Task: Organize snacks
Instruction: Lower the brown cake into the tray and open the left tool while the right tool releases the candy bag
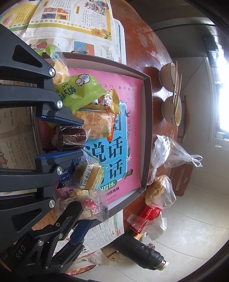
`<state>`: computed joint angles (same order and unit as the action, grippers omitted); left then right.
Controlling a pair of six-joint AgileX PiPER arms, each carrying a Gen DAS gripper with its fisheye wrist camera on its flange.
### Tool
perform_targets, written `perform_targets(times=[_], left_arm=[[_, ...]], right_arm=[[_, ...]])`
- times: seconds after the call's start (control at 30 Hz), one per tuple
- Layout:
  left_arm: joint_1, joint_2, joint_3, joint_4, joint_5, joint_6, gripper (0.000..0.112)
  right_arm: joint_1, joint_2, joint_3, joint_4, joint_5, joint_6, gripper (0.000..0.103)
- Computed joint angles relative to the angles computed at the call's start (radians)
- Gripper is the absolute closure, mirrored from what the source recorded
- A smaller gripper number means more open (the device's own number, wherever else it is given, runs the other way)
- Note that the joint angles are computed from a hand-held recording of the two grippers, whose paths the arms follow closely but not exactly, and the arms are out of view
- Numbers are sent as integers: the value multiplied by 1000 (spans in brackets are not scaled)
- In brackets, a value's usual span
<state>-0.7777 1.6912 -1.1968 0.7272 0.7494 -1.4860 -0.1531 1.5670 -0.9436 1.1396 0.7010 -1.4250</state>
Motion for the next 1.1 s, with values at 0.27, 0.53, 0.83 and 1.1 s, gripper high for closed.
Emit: perform_targets(times=[0.27, 0.53, 0.83, 1.1], left_arm=[[-7, 2, -4, 2, 12, -1, 84], [-16, -5, -3, 9, 19, -6, 83], [-29, -8, -7, 23, 40, -21, 78], [-48, -7, -24, 41, 65, -24, 67]], right_arm=[[-26, -51, 45, 2, -10, -50, 49], [-41, -50, 54, 7, -27, -81, 49], [-39, -29, 51, 40, -47, -94, 49], [-34, -34, 51, 37, -47, -97, 49]])
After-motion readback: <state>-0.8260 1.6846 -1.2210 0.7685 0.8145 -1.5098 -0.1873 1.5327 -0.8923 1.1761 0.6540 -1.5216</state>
